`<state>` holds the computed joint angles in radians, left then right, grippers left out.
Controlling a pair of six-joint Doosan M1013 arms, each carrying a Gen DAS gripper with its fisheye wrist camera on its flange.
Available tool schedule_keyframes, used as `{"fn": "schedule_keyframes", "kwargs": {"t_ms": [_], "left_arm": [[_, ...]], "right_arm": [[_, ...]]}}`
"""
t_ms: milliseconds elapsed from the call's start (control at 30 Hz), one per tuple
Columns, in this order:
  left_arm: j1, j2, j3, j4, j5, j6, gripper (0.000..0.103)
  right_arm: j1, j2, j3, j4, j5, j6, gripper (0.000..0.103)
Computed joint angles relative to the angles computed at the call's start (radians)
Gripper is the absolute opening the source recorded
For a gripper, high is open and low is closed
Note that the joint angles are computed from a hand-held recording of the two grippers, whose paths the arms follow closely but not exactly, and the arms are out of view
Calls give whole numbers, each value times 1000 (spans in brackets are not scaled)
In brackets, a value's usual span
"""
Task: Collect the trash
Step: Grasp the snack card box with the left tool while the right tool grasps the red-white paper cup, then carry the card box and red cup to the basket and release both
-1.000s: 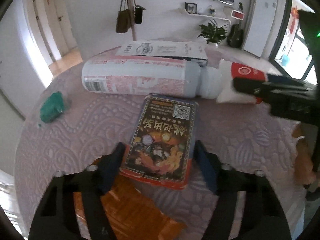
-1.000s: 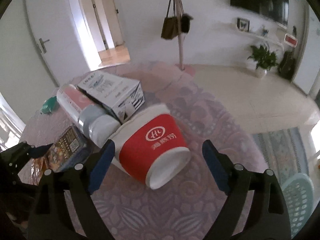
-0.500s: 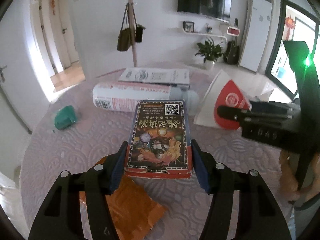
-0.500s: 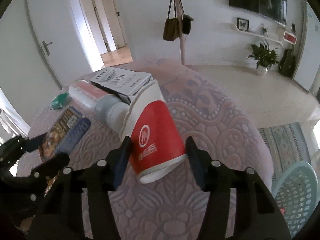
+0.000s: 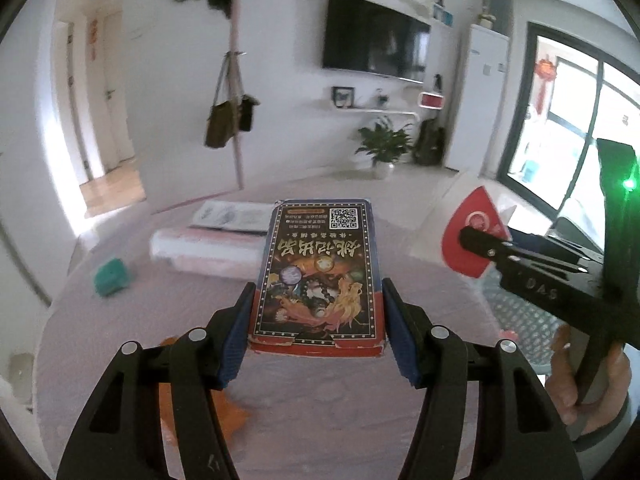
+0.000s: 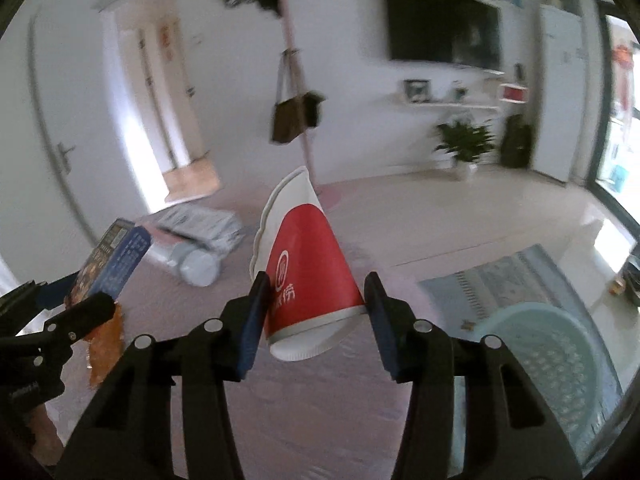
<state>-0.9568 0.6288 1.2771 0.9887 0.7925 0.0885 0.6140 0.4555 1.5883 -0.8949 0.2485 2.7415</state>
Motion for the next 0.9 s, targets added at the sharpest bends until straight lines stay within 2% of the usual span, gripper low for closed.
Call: {"fn": "schedule_keyframes", "kwargs": {"t_ms": [100, 167, 400, 567, 700, 900], "left_arm": [[-10, 36, -65, -19, -16, 57, 58], [-16, 65, -112, -39, -34, 101, 58], [-28, 192, -329, -209, -58, 332, 58], [-28, 296, -502, -389, -40, 524, 58], [-27, 373, -628, -523, -5, 654, 58], [-15, 441, -735, -648, 23, 758, 59]], "right_arm": [[-21, -44, 60, -214, 39, 241, 45], [-40, -70, 97, -293, 49, 344, 45], [-106, -124, 194, -403, 88, 545, 45], [-156, -131, 237, -329, 92, 546, 46], [-190, -120, 255, -193, 107, 456, 46], [-213, -111, 268, -76, 100, 374, 47]]}}
